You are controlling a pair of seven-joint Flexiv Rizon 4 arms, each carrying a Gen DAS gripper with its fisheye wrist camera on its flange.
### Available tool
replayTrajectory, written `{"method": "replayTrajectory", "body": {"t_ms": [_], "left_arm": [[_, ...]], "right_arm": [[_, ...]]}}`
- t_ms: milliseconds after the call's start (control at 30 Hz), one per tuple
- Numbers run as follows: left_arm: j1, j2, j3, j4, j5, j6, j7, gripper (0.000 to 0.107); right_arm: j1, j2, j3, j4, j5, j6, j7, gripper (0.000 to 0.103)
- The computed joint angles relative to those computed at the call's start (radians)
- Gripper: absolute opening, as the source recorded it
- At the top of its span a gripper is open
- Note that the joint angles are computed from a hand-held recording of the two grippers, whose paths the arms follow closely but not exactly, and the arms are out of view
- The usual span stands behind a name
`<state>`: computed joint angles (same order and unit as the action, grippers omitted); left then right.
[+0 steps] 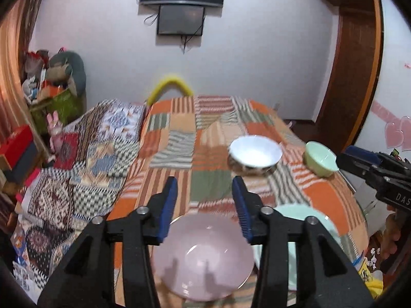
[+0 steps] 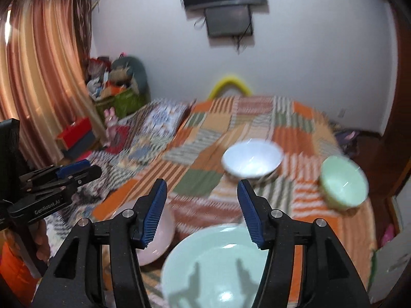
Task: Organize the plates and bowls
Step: 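Open both grippers and move them to the white spotted bowl's rim, then close both grippers on the white spotted bowl rim and lift it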
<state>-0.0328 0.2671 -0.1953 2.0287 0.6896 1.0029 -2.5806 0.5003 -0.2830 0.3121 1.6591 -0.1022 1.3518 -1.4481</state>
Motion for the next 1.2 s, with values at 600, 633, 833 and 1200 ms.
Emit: {"method": "replayTrajectory", "body": {"t_ms": [600,633,833,1200], "left_arm": [[-0.099,-0.347,0.114,-0.324,-0.048,0.051,0.117,0.061],[-0.104,-0.368,0.124,-0.34,-0.062,0.055,0.133,0.061],[-0.108,-0.498,0.167,-0.414,-0.201,0.087,0.282,0.061],[-0.089,-0.678,0.201,-0.459,-0.468,0.14,0.552,0.061]], "right_arm": [[-0.028,-0.132,-0.089,-0.166,-0.164,0.013,0.167,0.08],[-0.029,-0.145,-0.089,-0.18,-0.16,-0.001,0.159,0.08],[-0.021,-0.235,-0.09,-0.292,-0.128,-0.102,0.103,0.08],[0.005,-0.377,-0.103,-0.452,-0.117,-0.258,0.011,0.067]]}}
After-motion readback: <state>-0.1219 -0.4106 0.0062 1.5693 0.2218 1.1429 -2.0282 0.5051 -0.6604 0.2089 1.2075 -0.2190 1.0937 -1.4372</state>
